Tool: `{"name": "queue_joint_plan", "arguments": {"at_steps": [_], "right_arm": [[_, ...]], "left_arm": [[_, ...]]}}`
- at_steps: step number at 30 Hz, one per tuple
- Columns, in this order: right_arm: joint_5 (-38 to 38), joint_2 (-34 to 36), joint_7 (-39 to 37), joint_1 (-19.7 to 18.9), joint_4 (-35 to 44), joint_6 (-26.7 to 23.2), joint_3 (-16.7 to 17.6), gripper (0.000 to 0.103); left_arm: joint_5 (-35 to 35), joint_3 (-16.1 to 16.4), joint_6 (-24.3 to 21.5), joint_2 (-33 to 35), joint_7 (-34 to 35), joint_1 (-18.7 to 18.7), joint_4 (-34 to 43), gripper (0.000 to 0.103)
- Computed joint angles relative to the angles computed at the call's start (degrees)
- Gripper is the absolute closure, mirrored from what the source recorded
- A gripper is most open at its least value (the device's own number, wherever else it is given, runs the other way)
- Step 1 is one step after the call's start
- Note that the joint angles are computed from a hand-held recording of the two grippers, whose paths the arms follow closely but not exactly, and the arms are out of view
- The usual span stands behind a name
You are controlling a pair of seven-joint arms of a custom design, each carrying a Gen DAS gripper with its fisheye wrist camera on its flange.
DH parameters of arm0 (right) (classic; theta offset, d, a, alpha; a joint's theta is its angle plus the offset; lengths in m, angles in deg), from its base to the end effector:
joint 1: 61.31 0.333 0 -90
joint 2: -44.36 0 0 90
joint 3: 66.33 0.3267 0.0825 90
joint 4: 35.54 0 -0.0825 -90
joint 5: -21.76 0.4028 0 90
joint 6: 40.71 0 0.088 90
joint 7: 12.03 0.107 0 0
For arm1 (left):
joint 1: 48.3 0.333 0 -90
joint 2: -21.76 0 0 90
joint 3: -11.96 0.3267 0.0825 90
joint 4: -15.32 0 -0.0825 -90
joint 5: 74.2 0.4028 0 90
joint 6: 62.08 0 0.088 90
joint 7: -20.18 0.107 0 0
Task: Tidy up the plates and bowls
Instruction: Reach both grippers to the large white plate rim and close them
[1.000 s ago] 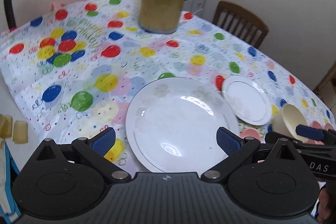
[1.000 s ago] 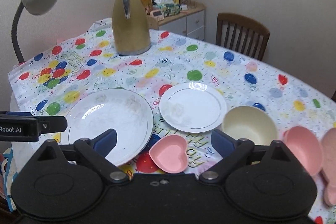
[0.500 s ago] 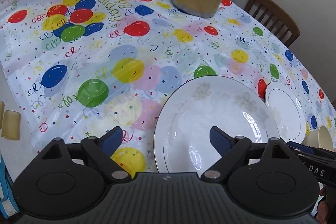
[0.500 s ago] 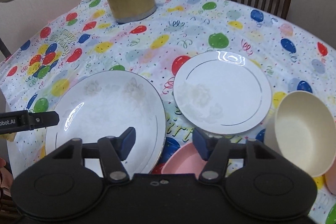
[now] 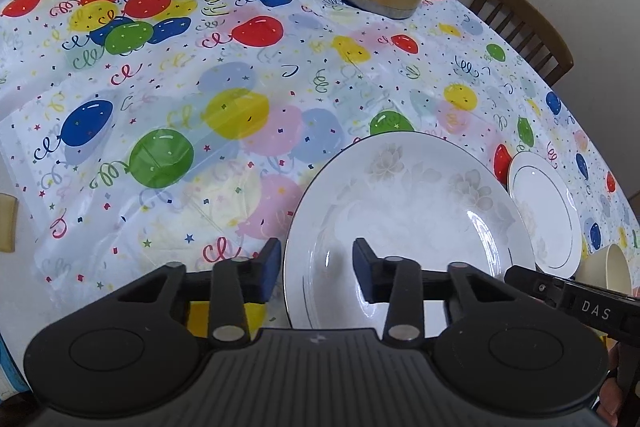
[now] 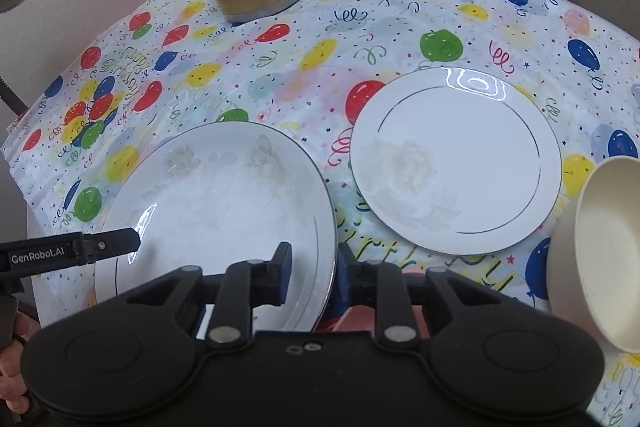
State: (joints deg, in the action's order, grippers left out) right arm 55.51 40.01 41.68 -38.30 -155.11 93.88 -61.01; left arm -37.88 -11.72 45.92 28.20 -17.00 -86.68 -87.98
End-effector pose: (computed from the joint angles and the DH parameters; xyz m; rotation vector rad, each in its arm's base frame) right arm 0.5033 0.2816 0.4982 -2.3684 0.9880 0.0863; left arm 0.3344 -0.5172 0.4976 -2.5749 0.8525 -0.5738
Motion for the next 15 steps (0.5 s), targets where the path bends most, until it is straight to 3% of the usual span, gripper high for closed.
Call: {"name": "queue_joint_plan", "arguments": {"at_steps": [5,15], "right_arm": [[0.2,0.8,1.3,-0.5,0.9,-0.9,-0.1,0.094],[-0.3,-0.4,0.9,-0.6,0.1,-1.1,-0.2,0.095]], "left_arm": [[-0.1,0.0,0.2,-0.4,-1.2,0.1,-0.5,0.073],[0.3,-0.5,0.9,-1.1,-2.3,-0.3,-0.9,0.073]]}}
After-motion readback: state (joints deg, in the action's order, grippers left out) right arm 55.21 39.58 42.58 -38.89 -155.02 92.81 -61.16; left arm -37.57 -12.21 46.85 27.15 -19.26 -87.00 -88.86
